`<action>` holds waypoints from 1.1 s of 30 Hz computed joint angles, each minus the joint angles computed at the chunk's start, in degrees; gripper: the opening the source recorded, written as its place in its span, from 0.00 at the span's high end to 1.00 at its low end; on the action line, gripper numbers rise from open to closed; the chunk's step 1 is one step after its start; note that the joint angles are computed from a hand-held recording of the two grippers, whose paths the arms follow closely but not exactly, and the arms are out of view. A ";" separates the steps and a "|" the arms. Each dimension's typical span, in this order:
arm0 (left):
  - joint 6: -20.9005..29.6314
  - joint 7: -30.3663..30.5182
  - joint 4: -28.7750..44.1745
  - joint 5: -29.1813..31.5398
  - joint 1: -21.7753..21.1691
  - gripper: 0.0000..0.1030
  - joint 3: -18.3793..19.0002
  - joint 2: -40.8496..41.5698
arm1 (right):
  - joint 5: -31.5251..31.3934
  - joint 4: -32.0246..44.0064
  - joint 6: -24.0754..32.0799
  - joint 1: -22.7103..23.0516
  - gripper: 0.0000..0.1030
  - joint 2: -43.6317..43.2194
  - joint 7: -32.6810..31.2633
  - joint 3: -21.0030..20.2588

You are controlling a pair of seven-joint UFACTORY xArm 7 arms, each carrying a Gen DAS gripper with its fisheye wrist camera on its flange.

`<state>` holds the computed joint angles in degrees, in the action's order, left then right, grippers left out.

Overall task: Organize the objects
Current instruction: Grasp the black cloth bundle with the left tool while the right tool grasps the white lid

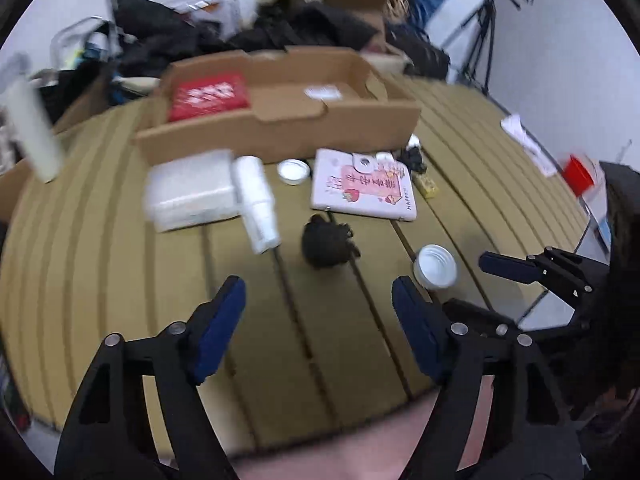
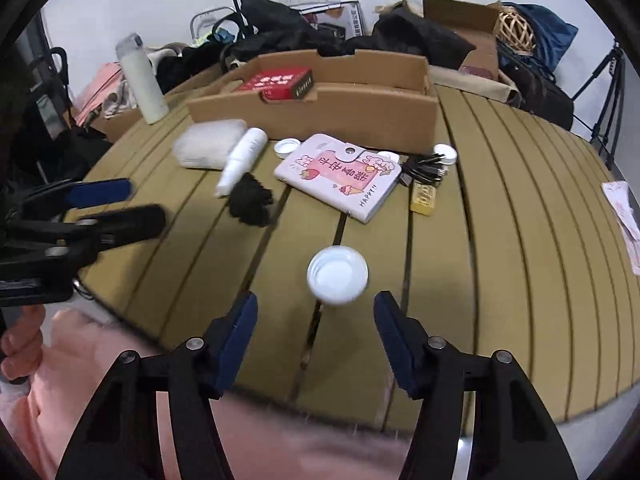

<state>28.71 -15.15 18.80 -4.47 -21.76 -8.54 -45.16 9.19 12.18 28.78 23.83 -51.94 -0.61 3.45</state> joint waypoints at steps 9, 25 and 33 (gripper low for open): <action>-5.50 2.59 6.63 -0.88 0.19 0.66 0.40 18.56 | 1.07 2.29 -9.83 0.34 0.57 12.61 -1.97 -1.63; 14.90 -6.59 1.51 1.57 -0.98 0.72 -4.15 -18.18 | -0.79 2.07 10.99 -0.82 0.58 -15.10 2.66 1.49; 39.60 -13.37 2.46 -1.16 -2.52 0.72 -7.66 -48.03 | -0.02 5.78 35.57 -0.78 0.58 -40.70 5.94 4.36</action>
